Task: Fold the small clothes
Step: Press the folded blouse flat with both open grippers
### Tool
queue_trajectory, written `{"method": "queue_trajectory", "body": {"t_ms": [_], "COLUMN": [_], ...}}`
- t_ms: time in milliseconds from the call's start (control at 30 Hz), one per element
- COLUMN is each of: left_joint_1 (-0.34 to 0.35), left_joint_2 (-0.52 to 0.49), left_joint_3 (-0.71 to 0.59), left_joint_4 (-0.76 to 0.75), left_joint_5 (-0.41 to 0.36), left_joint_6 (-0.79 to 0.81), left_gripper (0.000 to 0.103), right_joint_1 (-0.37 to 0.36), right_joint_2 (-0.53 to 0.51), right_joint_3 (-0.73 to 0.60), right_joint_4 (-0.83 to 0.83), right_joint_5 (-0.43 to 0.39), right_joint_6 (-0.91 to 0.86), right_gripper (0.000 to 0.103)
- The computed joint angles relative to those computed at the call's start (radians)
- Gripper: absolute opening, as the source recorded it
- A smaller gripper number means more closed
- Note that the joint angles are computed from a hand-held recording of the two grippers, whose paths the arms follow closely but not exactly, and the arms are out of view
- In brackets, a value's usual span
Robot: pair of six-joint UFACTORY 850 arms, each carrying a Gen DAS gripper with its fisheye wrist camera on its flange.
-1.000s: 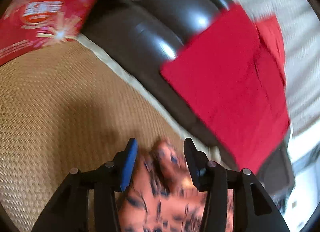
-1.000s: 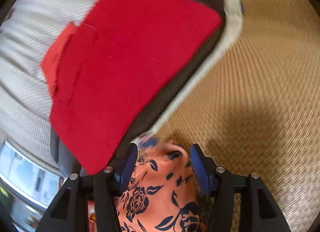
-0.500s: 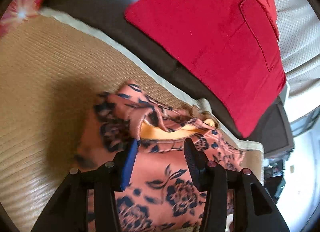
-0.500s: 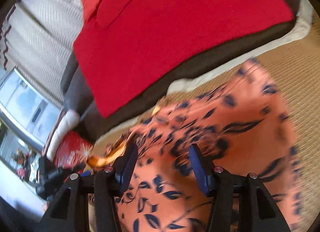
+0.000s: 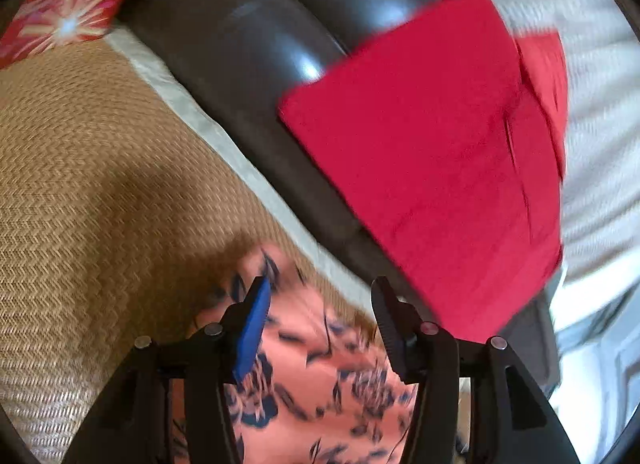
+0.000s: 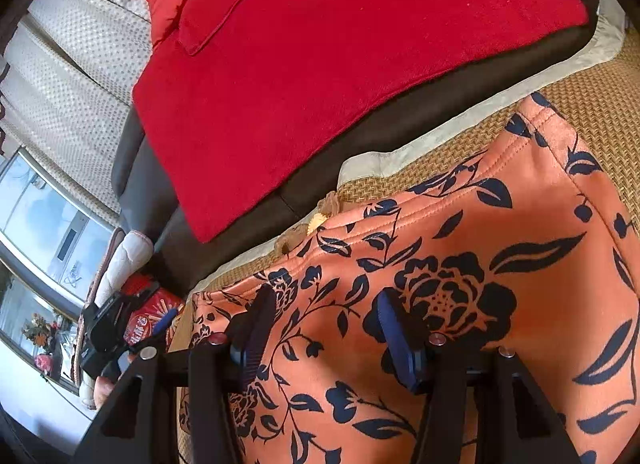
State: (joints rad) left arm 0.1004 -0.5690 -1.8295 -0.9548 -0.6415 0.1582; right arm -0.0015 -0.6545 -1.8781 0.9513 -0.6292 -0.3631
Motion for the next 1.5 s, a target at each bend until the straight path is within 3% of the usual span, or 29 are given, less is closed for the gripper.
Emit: {"method": "queue_trajectory", "body": {"t_ms": [167, 300, 567, 633, 733, 800, 900, 1000, 1100, 1167, 1300, 1500], "left_joint_1": [-0.073, -0.097, -0.089, -0.091, -0.09, -0.106, -0.125, -0.143, -0.156, -0.155, -0.139, -0.103], "left_joint_2": [0.01, -0.041, -0.116, -0.129, -0.127, -0.096, -0.063, -0.013, 0.04, 0.041, 0.089, 0.261], "left_joint_3": [-0.027, -0.07, -0.136, -0.16, -0.176, -0.167, -0.155, -0.102, -0.022, 0.0, 0.045, 0.242], "left_joint_4": [0.149, 0.231, 0.256, 0.272, 0.256, 0.317, 0.338, 0.372, 0.542, 0.645, 0.669, 0.691], "left_joint_5": [-0.087, -0.113, -0.012, -0.017, -0.043, -0.033, -0.047, -0.068, -0.08, -0.135, -0.123, -0.015], "left_joint_6": [0.1, 0.038, -0.121, -0.157, -0.152, -0.136, -0.076, -0.035, -0.157, -0.262, -0.285, -0.327], "left_gripper": [0.056, 0.056, 0.056, 0.056, 0.056, 0.056, 0.059, 0.067, 0.067, 0.067, 0.067, 0.067], "right_joint_1": [0.011, 0.015, 0.029, 0.045, 0.051, 0.043, 0.03, 0.015, 0.004, -0.006, -0.013, 0.021], "right_joint_2": [0.008, 0.011, -0.035, -0.099, -0.123, -0.11, -0.056, -0.02, -0.013, -0.03, 0.043, 0.168], "right_joint_3": [-0.005, 0.008, -0.048, -0.144, -0.19, -0.181, -0.113, -0.071, -0.06, -0.072, 0.03, 0.18], "right_joint_4": [-0.041, -0.079, -0.086, -0.225, -0.291, -0.271, -0.253, -0.296, -0.463, -0.493, -0.398, -0.168], "right_joint_5": [-0.004, 0.011, -0.033, -0.111, -0.134, -0.125, -0.045, -0.009, -0.015, -0.059, 0.004, 0.056], "right_joint_6": [-0.002, 0.034, 0.012, 0.115, 0.145, 0.139, 0.112, 0.16, 0.345, 0.378, 0.29, -0.053], "right_gripper": [0.056, 0.056, 0.055, 0.055, 0.053, 0.053, 0.054, 0.054, 0.054, 0.048, 0.048, 0.048]}}
